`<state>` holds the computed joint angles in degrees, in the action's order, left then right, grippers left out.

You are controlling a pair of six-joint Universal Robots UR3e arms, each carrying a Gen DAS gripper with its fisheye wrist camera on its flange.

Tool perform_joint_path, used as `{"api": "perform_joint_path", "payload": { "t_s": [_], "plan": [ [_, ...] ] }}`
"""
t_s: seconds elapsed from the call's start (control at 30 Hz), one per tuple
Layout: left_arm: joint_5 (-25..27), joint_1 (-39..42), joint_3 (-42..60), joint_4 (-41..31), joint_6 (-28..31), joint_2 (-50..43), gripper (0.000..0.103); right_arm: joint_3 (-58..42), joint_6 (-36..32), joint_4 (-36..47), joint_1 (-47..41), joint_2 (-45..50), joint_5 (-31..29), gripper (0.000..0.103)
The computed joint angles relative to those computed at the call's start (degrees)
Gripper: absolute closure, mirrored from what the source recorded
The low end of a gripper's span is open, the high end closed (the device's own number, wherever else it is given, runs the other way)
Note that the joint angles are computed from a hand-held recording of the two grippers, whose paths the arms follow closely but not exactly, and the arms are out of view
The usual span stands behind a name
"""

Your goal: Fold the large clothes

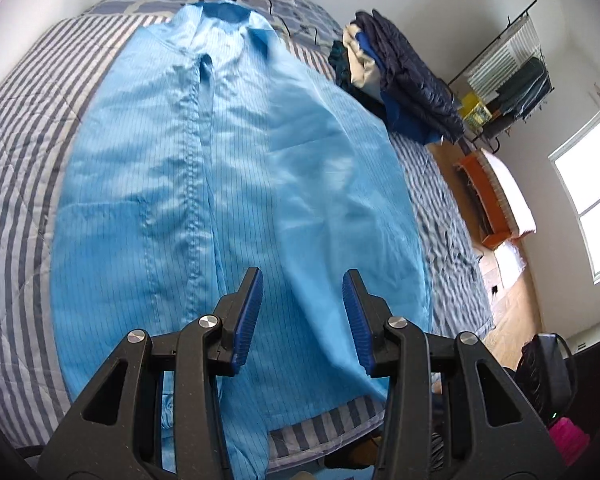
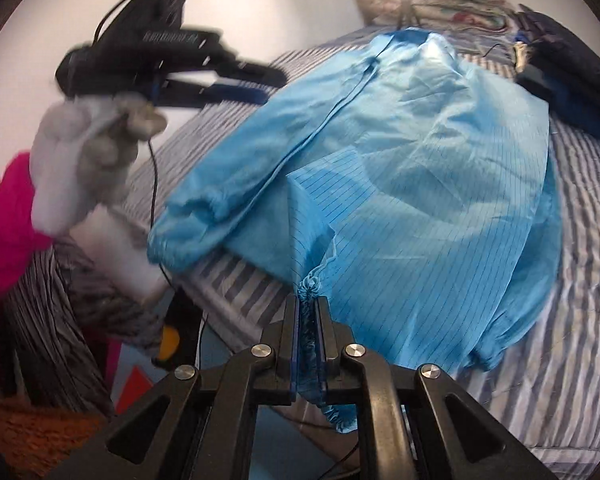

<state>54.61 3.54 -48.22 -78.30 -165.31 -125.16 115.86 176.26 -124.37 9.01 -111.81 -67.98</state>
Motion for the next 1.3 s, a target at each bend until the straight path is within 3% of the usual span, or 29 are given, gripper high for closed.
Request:
{"api": "perform_joint_path", "payload": {
  "t_s": [0.13,0.27,0.37,0.47,0.5,0.53,0.7,0.9,1.07,1.17,1.3],
  "plan": [
    [2.7,-1.7,-0.9,0.2,0.7,-0.4,0.061,1.0,0.4,0.4,-0.5,-1.3,0.0,0.098],
    [3.6,-2.7,-2.7,0.0,1.4,-0.1,0.061,-1.9,-3.6,5.1,-3.2,-2.7,-0.3,0.098],
    [3.9,-3.3,-4.0,0.1,2.1,0.2,0.061,-3.5,-11.9,16.6,-11.1,-7.1,7.0,0.098],
    [4.4,-4.0,-3.8,0.2,2.2,-0.2,0.061,-3.6,-13.6,18.2,-11.8,-8.8,6.7,0.079],
    [4.5,-4.2,-3.7,0.2,2.0,-0.3,0.061,-3.5,-14.0,18.8,-12.7,-9.6,7.8,0.065],
    [4.5,-4.3,-3.4,0.2,1.9,-0.5,0.061,-3.5,-15.0,20.3,-14.5,-10.8,9.9,0.063],
    [4.6,-5.2,-5.0,0.8,2.2,-0.1,0.061,-3.5,-20.2,28.2,-26.7,-15.0,18.4,0.063],
    [6.0,-7.5,-10.2,1.9,5.3,1.3,0.061,1.4,-12.5,23.3,-38.0,-10.1,19.3,0.061],
    [8.2,-9.9,-13.2,3.6,7.1,1.8,0.061,4.2,-9.8,19.1,-40.7,-3.0,20.9,0.061],
    [9.5,-11.0,-13.0,3.8,7.5,0.8,0.061,6.4,-10.5,17.9,-42.5,-0.7,25.0,0.061],
    [10.5,-11.9,-12.0,4.0,7.4,-0.4,0.061,6.6,-8.9,14.3,-41.3,3.1,27.6,0.078]
  ]
}}
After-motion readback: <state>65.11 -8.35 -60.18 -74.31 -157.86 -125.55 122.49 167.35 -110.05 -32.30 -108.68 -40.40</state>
